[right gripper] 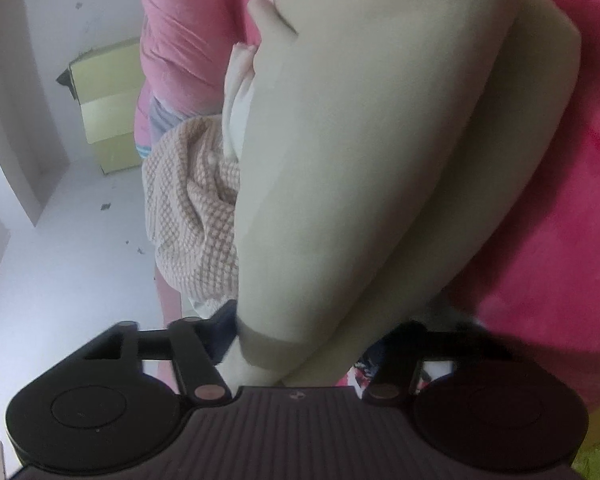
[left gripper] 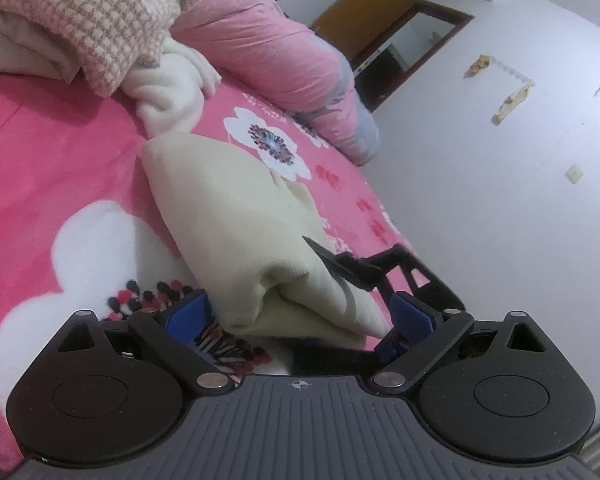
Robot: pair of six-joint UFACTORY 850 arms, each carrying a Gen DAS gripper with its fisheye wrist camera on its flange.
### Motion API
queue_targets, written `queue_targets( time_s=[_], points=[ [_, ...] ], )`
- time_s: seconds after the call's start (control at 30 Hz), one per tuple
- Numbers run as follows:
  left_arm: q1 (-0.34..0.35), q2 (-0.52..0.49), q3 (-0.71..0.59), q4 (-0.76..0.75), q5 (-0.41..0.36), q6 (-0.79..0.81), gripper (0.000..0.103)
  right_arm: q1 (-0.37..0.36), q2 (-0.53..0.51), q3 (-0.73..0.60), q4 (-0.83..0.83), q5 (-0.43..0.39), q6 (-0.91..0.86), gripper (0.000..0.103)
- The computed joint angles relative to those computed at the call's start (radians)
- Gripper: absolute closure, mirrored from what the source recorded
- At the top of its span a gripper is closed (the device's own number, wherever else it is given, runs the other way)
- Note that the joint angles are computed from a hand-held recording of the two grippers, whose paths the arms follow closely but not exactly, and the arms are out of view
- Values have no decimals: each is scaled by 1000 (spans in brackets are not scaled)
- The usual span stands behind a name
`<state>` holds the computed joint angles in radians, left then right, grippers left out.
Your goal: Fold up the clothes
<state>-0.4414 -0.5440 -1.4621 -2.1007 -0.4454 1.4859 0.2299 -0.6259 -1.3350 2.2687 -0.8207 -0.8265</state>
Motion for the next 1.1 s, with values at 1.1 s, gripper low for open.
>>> queue_targets(
  time_s=[1.1],
  points=[
    [66,-577,-921,1094,-339,-1325,13,-24,-139,-245,-172,-42,135,51]
  ],
)
